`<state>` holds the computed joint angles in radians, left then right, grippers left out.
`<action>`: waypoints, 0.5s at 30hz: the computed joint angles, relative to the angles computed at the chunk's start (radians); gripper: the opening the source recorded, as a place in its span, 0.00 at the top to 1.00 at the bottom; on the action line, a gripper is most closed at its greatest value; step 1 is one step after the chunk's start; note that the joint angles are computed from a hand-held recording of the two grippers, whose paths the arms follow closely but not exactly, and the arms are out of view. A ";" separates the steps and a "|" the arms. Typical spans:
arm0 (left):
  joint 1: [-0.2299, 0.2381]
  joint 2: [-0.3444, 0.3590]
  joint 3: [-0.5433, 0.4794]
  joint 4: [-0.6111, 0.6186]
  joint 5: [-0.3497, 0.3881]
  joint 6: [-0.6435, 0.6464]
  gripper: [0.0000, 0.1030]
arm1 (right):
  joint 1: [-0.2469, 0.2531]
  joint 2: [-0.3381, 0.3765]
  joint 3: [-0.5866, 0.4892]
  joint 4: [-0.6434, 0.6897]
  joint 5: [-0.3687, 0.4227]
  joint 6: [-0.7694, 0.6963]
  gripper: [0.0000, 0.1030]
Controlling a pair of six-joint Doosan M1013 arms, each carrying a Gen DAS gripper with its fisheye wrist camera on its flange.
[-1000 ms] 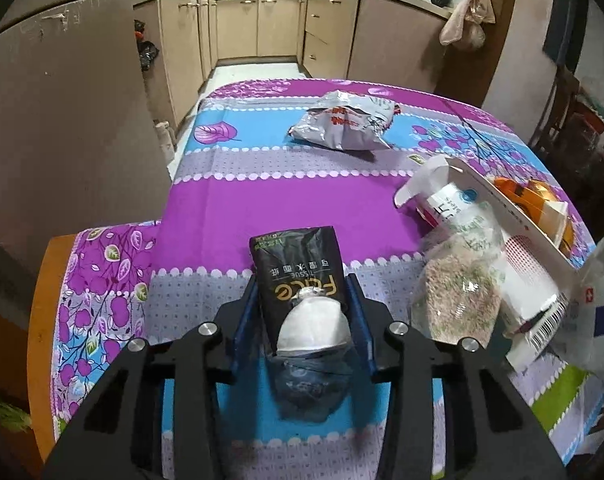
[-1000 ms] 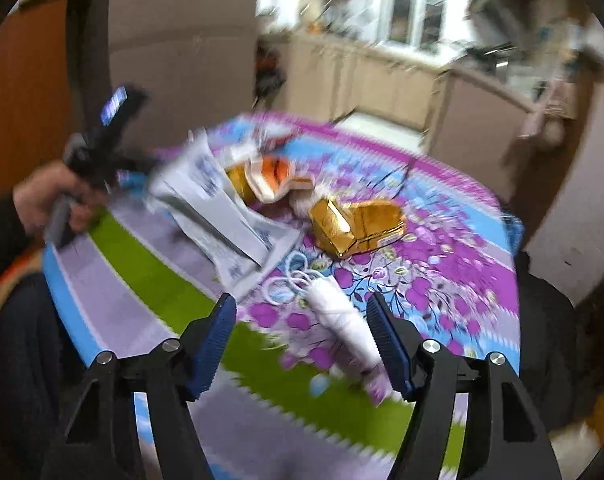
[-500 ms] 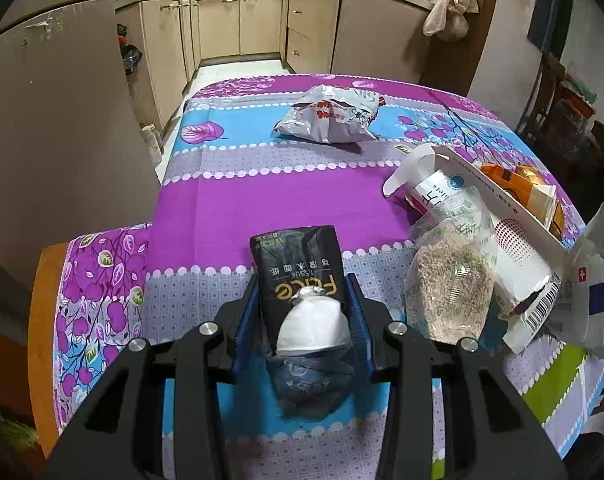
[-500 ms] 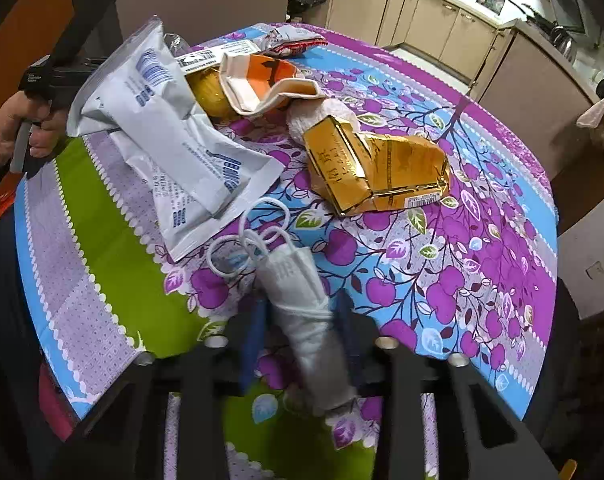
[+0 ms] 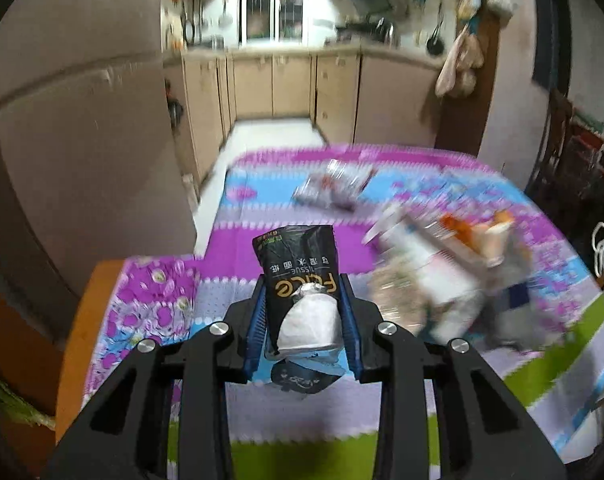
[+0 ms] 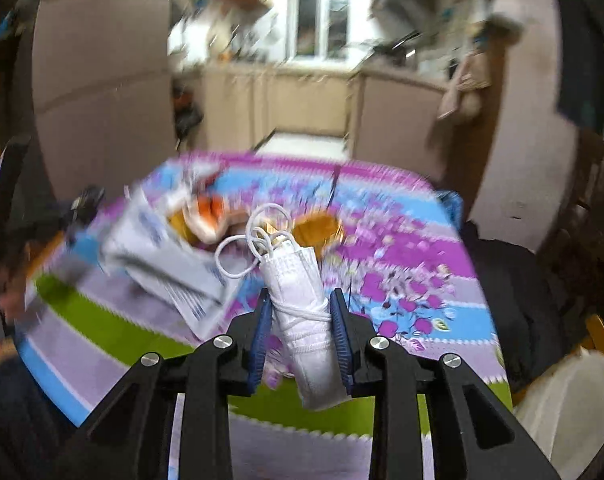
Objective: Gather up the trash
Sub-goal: 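Carry the black bag and white mask with both tools over the basin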
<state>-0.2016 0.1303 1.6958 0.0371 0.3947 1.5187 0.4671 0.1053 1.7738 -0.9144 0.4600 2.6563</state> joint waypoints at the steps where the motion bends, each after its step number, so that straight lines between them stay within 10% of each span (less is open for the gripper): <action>1: -0.008 -0.021 0.015 0.003 -0.020 -0.005 0.69 | 0.016 -0.007 0.005 -0.071 0.014 0.086 0.71; 7: -0.075 -0.146 0.095 0.028 -0.132 -0.044 0.69 | 0.114 -0.051 0.027 -0.389 0.145 0.463 0.70; 15: -0.140 -0.208 0.114 -0.013 -0.178 -0.013 0.69 | 0.180 -0.086 0.018 -0.462 0.265 0.525 0.70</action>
